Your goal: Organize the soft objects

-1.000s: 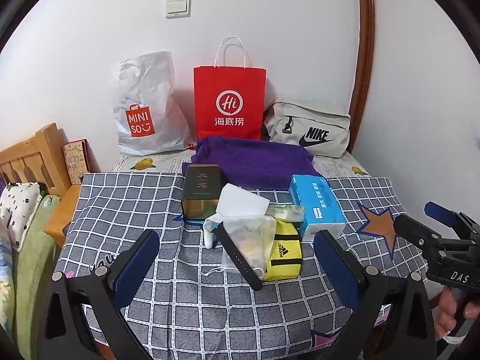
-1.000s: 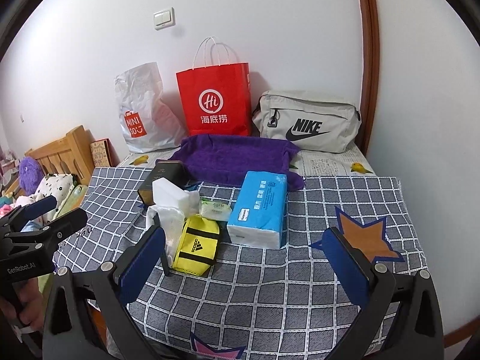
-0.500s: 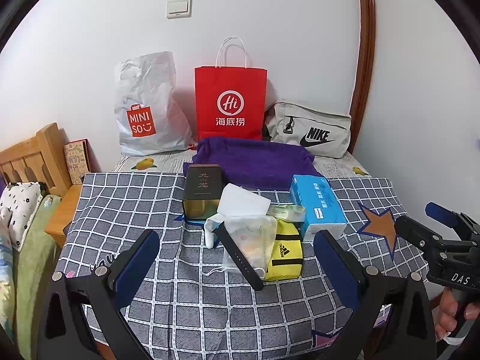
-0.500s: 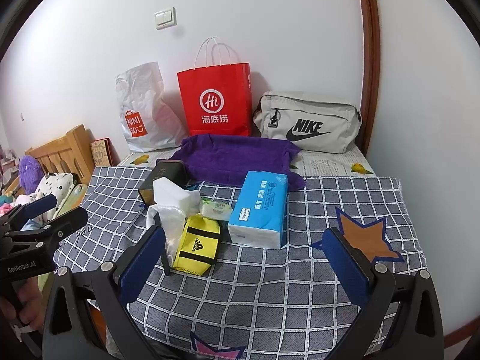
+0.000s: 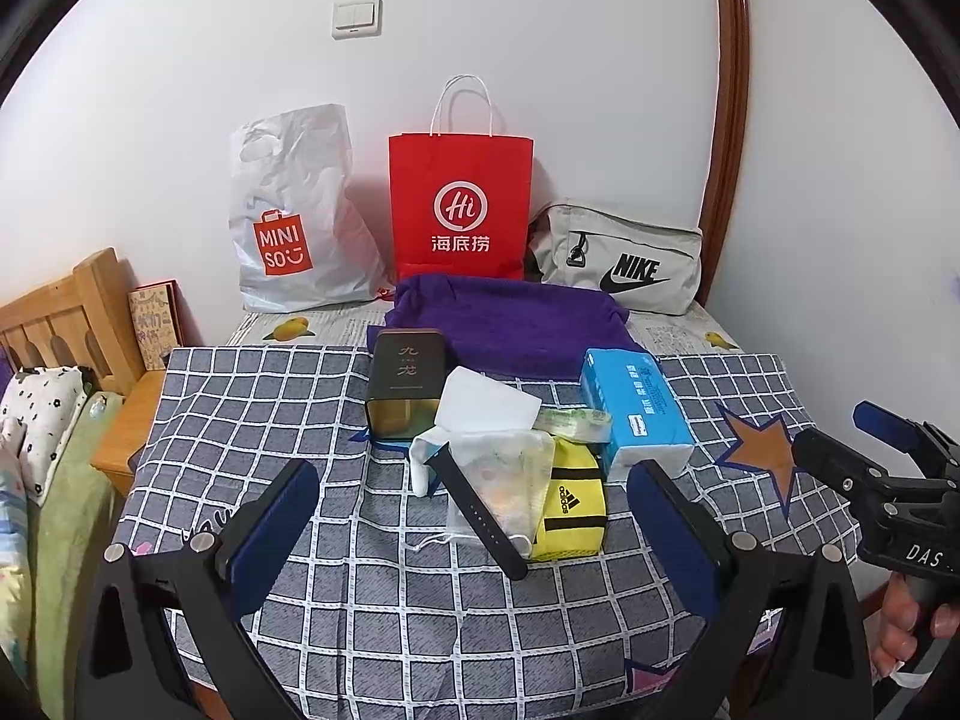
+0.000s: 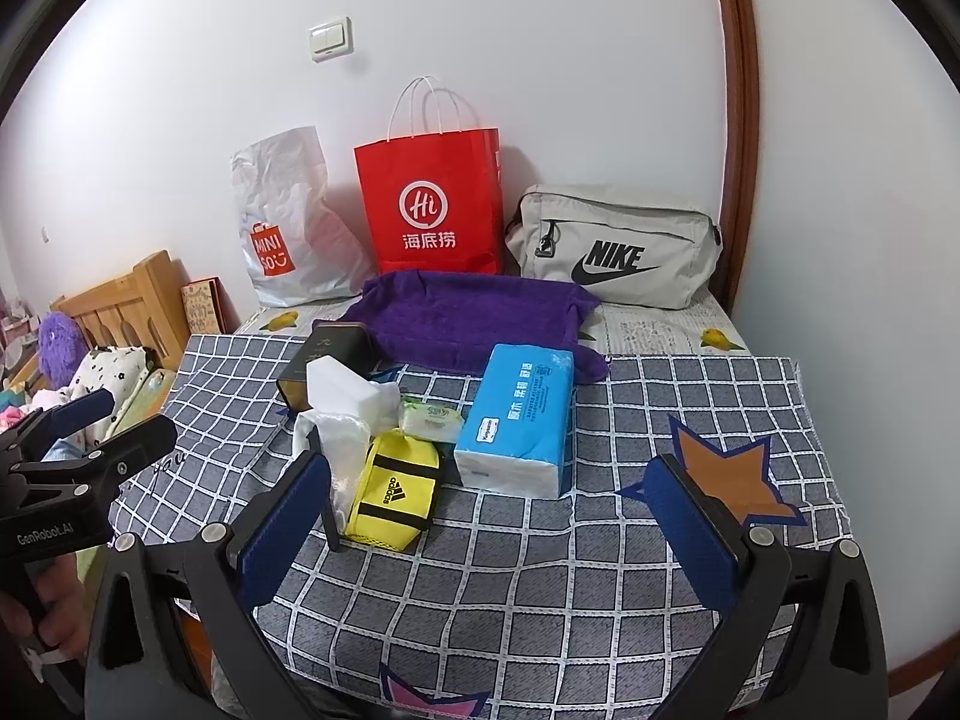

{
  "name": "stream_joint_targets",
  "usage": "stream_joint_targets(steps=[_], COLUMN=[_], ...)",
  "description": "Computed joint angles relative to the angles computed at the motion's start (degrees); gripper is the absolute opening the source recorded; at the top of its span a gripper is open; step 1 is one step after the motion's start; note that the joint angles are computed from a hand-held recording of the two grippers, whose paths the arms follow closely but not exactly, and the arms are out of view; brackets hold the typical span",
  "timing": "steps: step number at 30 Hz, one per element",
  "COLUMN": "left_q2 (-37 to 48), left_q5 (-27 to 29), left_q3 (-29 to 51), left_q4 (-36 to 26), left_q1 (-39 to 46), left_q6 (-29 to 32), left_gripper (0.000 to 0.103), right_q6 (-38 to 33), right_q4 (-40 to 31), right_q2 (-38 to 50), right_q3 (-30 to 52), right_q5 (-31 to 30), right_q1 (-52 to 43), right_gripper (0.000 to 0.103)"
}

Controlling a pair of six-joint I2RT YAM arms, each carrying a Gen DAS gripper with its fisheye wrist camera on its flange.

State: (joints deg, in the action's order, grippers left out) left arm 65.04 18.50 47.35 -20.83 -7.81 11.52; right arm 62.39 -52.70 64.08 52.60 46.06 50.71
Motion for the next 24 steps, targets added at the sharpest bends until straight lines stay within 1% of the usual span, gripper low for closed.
stream_joint_targets(steps=[17, 22, 24], left_q2=[-0.1, 0.6, 1.1], left_q5=[0.1, 1.4, 2.7], left_q3=[-0.1, 0.0, 0.2], left_q4=[-0.1, 0.0, 0.2], left_q1=[0.2, 0.9, 1.7], left_q6=[0.2, 0.7, 1.2], left_gripper=[0.103, 0.103, 0.103], right_q6=[-0.2, -0.5, -0.5], right_q4=[-0.1, 0.3, 0.3], right_q2=[0.2, 0.1, 0.0], right_q3=[-0.1, -0.3, -0.4], right_q5=[-0.3, -0.2, -0.1], right_q1=[0.3, 0.0, 0.1], right_gripper=[0.103, 0.103, 0.103])
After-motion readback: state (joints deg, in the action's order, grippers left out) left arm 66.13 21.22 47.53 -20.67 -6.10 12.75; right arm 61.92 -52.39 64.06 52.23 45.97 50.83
